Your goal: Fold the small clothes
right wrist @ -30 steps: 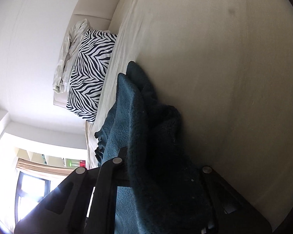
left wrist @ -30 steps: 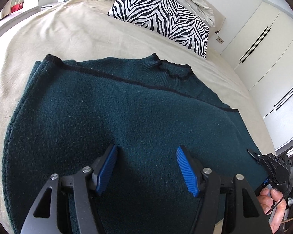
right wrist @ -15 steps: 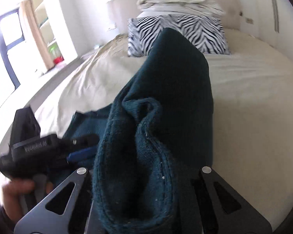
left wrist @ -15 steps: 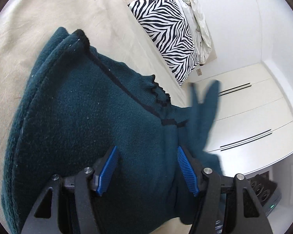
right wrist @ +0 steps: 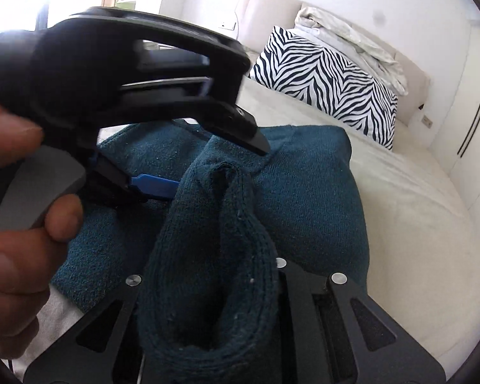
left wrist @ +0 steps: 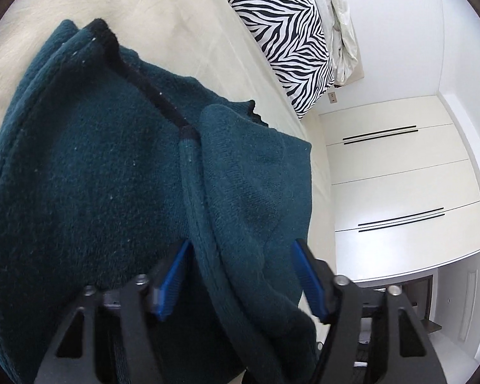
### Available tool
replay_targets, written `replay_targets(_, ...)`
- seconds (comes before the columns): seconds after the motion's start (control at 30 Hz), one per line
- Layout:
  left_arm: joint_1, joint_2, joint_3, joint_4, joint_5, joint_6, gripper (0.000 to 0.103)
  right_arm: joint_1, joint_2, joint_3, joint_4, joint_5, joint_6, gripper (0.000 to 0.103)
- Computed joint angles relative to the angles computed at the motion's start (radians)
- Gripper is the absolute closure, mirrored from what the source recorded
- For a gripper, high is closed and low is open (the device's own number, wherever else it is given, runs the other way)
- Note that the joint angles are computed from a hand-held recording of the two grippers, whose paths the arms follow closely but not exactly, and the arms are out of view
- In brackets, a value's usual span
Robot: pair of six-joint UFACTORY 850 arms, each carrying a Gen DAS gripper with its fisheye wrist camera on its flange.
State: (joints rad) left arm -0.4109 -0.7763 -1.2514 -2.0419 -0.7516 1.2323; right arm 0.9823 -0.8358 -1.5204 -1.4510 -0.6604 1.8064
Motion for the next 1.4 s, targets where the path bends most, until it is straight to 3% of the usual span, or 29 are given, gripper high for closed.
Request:
replay_targets(0.03, 0.006, -0.018, -0.024, 0.047, -0.015, -0.048, 0.087, 0.005, -0.001, 0.003, -0.015, -0.018, -0.019, 0.091)
replay_targets(0.23, 0.01, -0.003, -0.044, 0.16, 0.044, -0.068, 0.088, 0.063, 0.001, 0.044, -0.08, -0.106, -0.137, 0.09)
replay_targets(0.5, 0.06, 0.063, -0.001, 0.257, 0.074, -0.045, 0.088, 0.12, 0.02, 0.072, -0.159, -0.148, -0.186, 0.093)
replay_targets(0.77, 0.122, 0.077, 0.027, 0.334, 0.107, -0.064, 0.089, 0.155, -0.011, 0.034, -0.204, -0.091, -0.245, 0.093)
replay_targets(0.97, 0.146, 0.066, 0.046, 0.307, 0.095, -0.028, 0.089, 0.154, -0.022, 0.023, -0.198, -0.037, -0.272, 0.093)
replay_targets(1.1, 0.15, 0.062, 0.061, 0.263, 0.09, 0.013, 0.086, 0.136, -0.066, -0.038, -0.126, 0.001, -0.355, 0.09)
replay_targets(1.27, 0.158, 0.091, 0.107, 0.151, 0.098, 0.079, 0.073, 0.126, -0.075, -0.08, -0.069, 0.046, -0.372, 0.087)
replay_targets(1.33, 0.152, 0.134, 0.142, 0.109, 0.148, 0.123, 0.068, 0.118, -0.063, -0.075, -0.055, 0.1, -0.344, 0.087)
replay_targets(1.4, 0.134, 0.193, 0.186, 0.027, 0.247, 0.212, 0.057, 0.092, -0.001, -0.015, -0.059, 0.229, -0.233, 0.086)
